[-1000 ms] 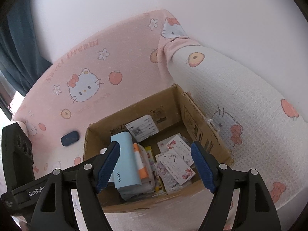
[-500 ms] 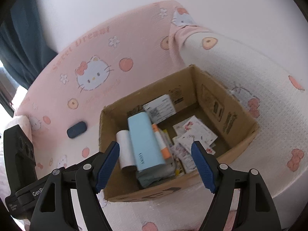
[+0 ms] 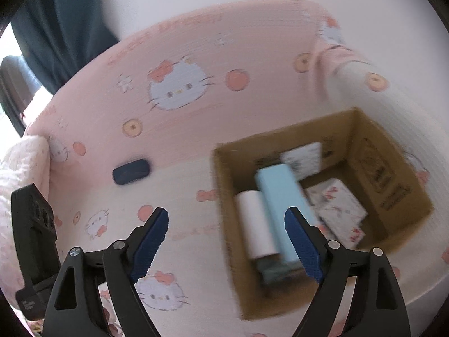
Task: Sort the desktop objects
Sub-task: 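Move both tools back toward the dark blue fabric pouch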
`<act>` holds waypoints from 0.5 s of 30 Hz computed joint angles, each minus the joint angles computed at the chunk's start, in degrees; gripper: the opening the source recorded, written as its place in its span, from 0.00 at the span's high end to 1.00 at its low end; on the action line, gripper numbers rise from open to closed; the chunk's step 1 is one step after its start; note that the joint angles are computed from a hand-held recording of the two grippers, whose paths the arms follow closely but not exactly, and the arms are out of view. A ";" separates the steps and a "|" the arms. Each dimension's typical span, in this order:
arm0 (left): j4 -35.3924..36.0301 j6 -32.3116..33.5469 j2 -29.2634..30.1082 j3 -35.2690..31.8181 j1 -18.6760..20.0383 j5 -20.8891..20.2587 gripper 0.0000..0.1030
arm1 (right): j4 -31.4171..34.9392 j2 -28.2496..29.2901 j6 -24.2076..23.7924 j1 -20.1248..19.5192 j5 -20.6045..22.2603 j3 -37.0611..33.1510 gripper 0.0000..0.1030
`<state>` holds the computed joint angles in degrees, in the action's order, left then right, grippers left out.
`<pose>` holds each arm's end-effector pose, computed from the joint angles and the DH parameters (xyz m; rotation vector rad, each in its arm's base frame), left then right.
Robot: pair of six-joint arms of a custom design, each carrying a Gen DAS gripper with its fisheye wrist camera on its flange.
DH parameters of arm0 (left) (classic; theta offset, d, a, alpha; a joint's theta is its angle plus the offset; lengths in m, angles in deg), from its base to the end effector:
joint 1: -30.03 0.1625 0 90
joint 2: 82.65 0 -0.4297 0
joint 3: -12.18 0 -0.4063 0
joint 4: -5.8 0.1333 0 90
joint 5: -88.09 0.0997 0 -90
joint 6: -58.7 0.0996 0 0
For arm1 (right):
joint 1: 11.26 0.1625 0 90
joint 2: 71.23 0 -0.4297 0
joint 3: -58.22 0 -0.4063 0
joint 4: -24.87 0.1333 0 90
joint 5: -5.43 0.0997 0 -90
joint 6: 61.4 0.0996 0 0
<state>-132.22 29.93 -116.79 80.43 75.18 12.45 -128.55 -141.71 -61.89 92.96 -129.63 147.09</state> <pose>-0.4607 -0.6871 0.1061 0.3791 3.0179 -0.5266 0.2204 -0.6140 0.4601 -0.0959 -2.2858 1.0397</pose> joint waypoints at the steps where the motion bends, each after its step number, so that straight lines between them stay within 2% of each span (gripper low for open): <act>1: 0.05 0.19 -0.35 0.28 0.68 0.53 0.37 | 0.48 1.48 -0.28 0.13 0.16 -1.16 0.18; 4: 0.58 -0.36 -1.93 1.48 2.98 1.54 0.37 | 1.75 5.36 -1.04 0.38 0.56 -4.13 0.18; 15: -3.68 -0.70 -9.65 10.03 10.15 6.71 0.37 | 4.08 16.39 0.97 0.14 5.41 -10.96 0.18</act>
<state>-135.90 29.23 -126.44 90.46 85.33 19.16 -124.47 -125.33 -60.92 93.10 -124.21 136.12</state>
